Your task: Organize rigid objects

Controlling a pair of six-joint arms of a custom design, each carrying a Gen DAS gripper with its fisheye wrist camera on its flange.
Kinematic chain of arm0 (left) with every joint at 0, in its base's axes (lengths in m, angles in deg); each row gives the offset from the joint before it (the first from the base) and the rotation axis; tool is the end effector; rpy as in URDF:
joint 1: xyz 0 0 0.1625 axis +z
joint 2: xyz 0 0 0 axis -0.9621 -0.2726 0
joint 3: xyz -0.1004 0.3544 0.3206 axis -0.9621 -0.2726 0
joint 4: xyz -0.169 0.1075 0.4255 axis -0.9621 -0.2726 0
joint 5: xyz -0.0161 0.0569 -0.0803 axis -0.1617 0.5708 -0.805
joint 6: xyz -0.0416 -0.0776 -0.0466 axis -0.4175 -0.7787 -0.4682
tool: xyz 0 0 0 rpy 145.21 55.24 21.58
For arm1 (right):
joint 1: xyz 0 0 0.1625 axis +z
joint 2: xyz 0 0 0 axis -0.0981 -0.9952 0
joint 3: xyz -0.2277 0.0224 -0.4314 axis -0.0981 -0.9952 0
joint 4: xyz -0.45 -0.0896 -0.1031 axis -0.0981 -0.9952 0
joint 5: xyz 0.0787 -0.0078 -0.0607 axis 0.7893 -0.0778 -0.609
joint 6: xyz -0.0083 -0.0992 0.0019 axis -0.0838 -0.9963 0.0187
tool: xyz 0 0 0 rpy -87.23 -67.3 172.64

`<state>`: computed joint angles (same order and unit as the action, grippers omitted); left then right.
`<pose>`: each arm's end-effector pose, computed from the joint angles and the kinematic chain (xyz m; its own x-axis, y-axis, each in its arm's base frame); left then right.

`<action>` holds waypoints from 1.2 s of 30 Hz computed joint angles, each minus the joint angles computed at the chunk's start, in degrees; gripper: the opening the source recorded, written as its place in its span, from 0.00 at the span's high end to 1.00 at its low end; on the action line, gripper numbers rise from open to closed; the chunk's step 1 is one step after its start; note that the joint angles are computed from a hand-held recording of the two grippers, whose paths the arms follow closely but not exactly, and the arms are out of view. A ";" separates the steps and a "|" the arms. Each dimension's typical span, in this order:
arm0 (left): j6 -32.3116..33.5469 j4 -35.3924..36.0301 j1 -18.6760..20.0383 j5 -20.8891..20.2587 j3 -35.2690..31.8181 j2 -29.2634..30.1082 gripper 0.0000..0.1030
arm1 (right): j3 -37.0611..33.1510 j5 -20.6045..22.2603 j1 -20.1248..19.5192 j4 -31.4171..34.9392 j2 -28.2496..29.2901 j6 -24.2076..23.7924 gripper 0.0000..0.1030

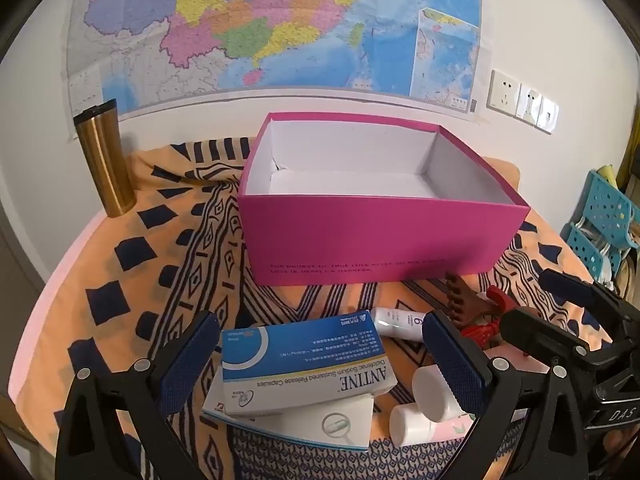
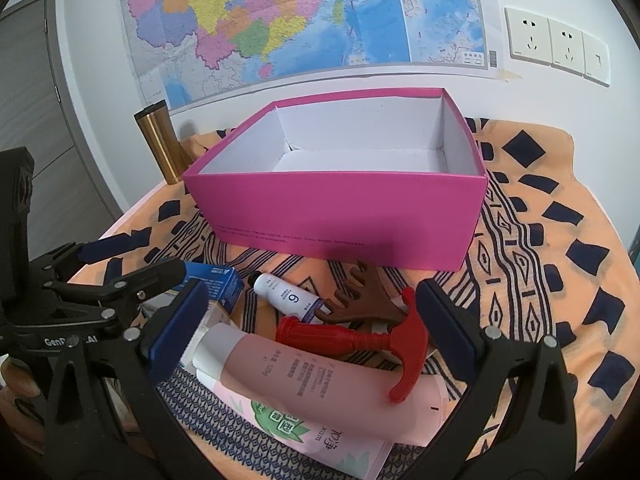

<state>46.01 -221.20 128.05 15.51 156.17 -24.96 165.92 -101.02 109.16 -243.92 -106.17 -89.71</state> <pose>-0.1437 -0.5585 0.2271 -0.7457 -0.0107 -0.6662 0.5005 0.6510 -0.5707 0.2544 -0.5784 0.0649 -0.7695 -0.4360 0.4667 -0.6362 0.5875 -0.5000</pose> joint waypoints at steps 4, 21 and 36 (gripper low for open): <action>-0.03 -0.57 -0.13 0.22 0.15 0.25 0.00 | -0.11 0.11 -0.02 0.28 -0.08 0.11 0.00; 0.04 -0.24 -0.02 0.06 0.13 0.09 0.00 | -0.12 0.98 -0.27 1.03 -0.17 0.43 0.00; -0.29 0.47 0.83 -0.06 0.59 -0.63 0.00 | -0.93 2.07 -0.34 3.97 0.06 0.63 0.00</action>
<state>45.71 -220.73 128.87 15.45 156.76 -25.59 164.99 -98.94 108.82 -239.96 -106.11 -89.07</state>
